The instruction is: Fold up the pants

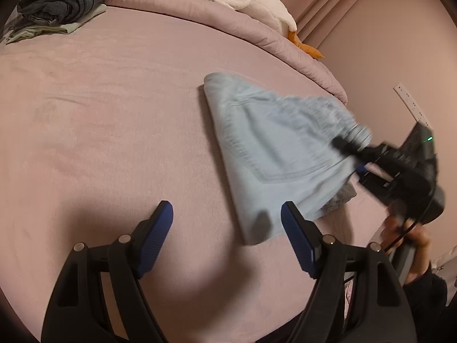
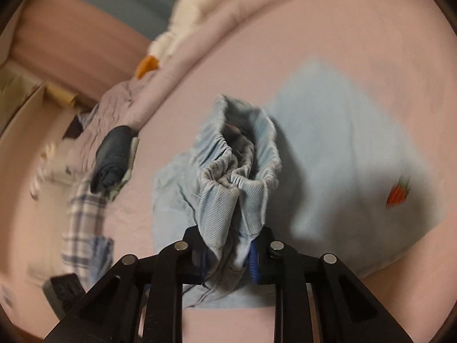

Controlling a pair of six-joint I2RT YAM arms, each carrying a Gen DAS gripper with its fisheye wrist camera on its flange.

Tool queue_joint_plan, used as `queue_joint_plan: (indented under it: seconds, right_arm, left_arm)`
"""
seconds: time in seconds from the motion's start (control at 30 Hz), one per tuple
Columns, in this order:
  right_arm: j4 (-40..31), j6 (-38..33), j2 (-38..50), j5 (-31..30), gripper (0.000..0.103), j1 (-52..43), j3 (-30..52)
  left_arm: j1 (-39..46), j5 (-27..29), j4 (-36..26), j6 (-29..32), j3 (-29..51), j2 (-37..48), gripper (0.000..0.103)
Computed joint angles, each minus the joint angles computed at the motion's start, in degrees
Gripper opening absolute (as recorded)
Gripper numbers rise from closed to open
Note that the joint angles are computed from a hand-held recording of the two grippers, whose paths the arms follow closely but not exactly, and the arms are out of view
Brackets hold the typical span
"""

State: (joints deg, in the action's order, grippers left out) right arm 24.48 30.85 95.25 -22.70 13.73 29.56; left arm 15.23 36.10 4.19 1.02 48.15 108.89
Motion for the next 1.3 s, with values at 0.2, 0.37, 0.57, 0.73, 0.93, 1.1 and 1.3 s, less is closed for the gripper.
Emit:
queue_joint_plan:
  seconds: [0.2, 0.37, 0.57, 0.73, 0.93, 1.1, 1.3]
  right_arm:
    - [-0.35, -2.71, -5.83, 0.73, 0.022, -6.88, -1.49]
    - [-2.08, -2.16, 6.66, -4.25, 0.024, -13.55, 3.34]
    - [-5.46, -3.1, 13.25, -14.03, 0.032, -19.27, 7.4]
    - [-8.09, -7.06, 3.58, -9.43, 0.057, -21.54, 3.55]
    - [-2.4, -12.59, -6.12, 3.23, 0.057, -14.6, -2.89]
    - [0.41, -17.35, -3.55, 7.89, 0.04, -6.88, -1.47]
    - [-0.31, -23.48, 0.89, 5.4, 0.033, 1.1, 1.87]
  left_arm:
    - [-0.97, -0.81, -0.42, -0.31, 0.99, 1.25, 0.078]
    - [-3.01, -1.94, -1.68, 0.0, 2.49, 2.46, 0.078]
    - [-4.51, -3.25, -3.19, 0.84, 4.61, 1.93, 0.078]
    - [-5.83, -2.92, -4.08, -0.67, 9.04, 2.93, 0.078]
    - [-9.43, -4.56, -5.21, -2.81, 17.4, 6.33, 0.075]
    - [-11.56, -5.23, -10.15, -3.25, 29.51, 13.4, 0.032]
    - [-14.29, -8.77, -20.12, -0.14, 48.86, 24.9, 0.017]
